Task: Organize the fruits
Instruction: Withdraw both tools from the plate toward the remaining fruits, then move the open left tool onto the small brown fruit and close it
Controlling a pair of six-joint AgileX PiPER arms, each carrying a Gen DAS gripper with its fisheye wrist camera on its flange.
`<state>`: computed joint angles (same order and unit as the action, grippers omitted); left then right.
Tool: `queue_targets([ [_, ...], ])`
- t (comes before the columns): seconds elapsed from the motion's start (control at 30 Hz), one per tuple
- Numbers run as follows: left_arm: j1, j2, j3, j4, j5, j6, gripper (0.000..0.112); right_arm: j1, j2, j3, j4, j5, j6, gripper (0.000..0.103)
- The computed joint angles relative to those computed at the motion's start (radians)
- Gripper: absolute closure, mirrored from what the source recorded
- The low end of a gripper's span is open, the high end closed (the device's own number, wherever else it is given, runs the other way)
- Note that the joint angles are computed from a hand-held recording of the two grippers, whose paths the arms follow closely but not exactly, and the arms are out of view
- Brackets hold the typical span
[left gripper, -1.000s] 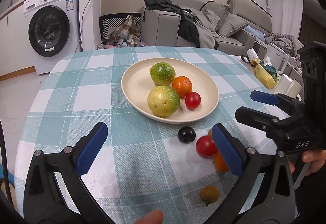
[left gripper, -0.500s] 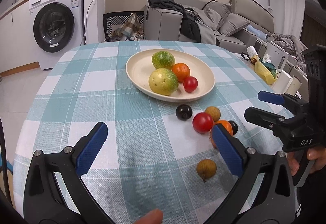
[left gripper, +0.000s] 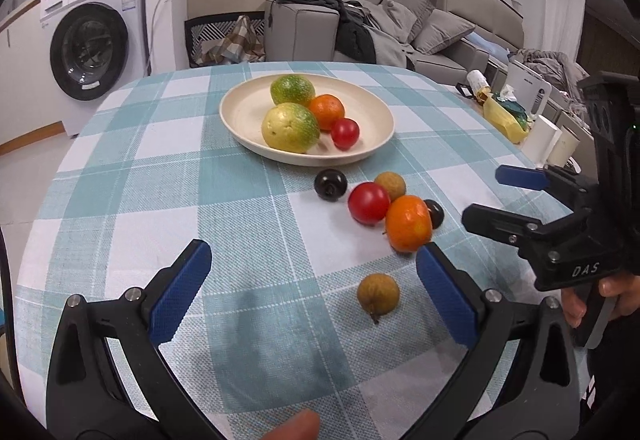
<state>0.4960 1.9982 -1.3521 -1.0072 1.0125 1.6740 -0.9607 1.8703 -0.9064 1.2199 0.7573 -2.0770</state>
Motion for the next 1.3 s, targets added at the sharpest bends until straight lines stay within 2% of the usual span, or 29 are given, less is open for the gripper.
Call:
queue_targets([
  [0.43, -0.044, 0.01, -0.001, 0.114, -0.008, -0.061, 0.011, 0.017, 0.018, -0.012, -0.051, -0.029, 0.039, 0.0],
  [0.7, -0.078, 0.012, 0.007, 0.173, -0.005, -0.046, 0.039, 0.017, 0.029, -0.029, -0.068, -0.029, 0.068, 0.0],
  [0.93, -0.077, 0.021, -0.005, 0.177, 0.035, -0.034, 0.057, 0.017, 0.029, -0.025, -0.064, -0.028, 0.057, 0.0],
  [1.17, -0.06, 0.049, -0.052, 0.178, 0.112, -0.046, 0.087, 0.018, 0.03, -0.026, -0.063, -0.03, 0.058, 0.0],
  [1.3, -0.054, 0.06, -0.068, 0.178, 0.135, -0.055, 0.089, 0.019, 0.031, -0.027, -0.065, -0.03, 0.061, 0.0],
])
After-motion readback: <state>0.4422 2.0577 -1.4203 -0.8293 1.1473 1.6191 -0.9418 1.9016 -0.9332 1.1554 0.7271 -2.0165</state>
